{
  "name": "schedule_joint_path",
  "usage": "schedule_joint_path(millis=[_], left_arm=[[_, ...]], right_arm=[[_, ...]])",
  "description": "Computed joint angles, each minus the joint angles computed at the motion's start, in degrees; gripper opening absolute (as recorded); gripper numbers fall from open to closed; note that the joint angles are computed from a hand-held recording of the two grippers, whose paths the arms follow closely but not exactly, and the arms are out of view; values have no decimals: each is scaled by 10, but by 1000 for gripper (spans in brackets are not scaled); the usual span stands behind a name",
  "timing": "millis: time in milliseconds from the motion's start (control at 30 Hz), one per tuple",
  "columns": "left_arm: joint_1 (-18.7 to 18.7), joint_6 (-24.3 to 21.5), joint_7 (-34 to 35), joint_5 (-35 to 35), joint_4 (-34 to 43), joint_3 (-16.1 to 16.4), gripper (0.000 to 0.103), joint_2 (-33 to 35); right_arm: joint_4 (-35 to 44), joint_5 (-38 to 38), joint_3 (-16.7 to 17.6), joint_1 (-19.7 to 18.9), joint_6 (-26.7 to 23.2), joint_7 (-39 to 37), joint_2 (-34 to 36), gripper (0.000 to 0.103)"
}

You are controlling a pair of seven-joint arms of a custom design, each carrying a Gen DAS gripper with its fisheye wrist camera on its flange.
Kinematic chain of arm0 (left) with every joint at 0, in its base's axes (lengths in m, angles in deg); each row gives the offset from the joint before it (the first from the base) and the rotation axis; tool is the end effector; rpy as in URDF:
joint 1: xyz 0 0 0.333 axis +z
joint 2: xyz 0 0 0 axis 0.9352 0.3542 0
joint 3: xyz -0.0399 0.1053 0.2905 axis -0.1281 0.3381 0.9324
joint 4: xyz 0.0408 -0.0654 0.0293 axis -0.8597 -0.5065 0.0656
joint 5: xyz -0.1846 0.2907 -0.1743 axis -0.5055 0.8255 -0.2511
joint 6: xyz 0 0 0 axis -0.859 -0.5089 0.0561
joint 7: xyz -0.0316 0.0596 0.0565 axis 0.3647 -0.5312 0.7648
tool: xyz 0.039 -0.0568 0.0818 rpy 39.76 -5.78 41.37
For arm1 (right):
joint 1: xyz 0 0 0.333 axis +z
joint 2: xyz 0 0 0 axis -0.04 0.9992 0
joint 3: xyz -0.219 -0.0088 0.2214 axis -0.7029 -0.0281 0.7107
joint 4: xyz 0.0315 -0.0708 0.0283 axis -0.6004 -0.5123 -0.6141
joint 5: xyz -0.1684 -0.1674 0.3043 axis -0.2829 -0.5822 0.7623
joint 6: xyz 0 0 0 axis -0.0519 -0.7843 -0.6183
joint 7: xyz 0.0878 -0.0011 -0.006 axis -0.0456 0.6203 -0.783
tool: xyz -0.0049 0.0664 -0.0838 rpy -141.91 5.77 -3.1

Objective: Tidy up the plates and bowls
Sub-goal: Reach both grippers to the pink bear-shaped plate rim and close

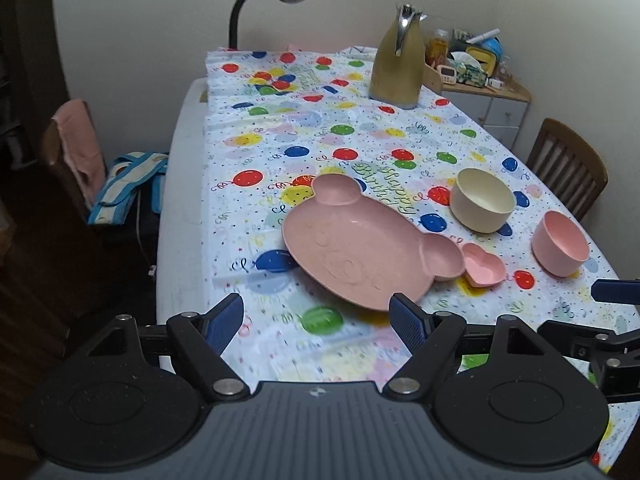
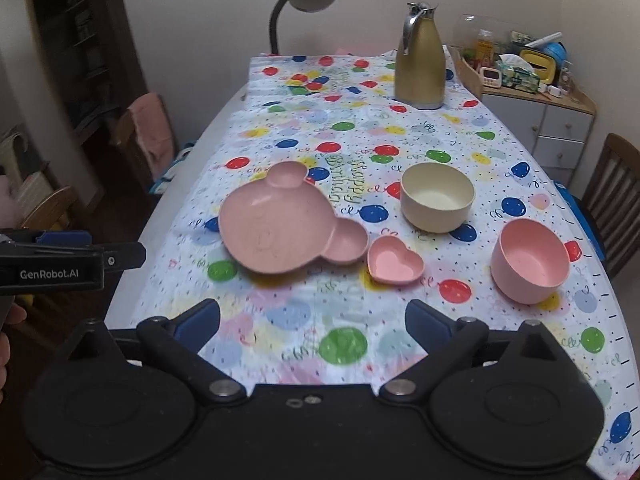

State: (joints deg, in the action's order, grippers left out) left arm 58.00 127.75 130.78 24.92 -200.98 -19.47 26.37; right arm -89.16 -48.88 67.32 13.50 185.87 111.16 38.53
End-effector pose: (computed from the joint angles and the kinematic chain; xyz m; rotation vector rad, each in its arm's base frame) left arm 0.5621 -0.2285 0.4764 -1.7362 1.9104 -0.8044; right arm 0.4977 0.2211 0.4903 -1.8798 1.5754 -0.5302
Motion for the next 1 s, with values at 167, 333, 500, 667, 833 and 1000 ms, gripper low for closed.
schedule_joint_path(millis=[167,333,500,667,833,1000], left_arm=[[36,11,166,-126,86,-16,80,98],[46,-28,253,-188,197,-23,80,195],[43,-72,300,-214,312,-16,80,280],[40,-156,326,-236,462,-13,80,376],[34,-224,351,-247,577,-13,79,447],[24,-276,366,-252,678,-11,72,508]], right_arm=[[88,-115,6,4,-49,147,76,97],[153,-109,-21,32,-82,196,142,94],[221,-92,-46,55,-120,227,206,86],[282,-30,-52,55,-151,228,264,68],[304,12,-57,58,-148,236,290,57],[332,64,-49,48,-159,222,316,45]])
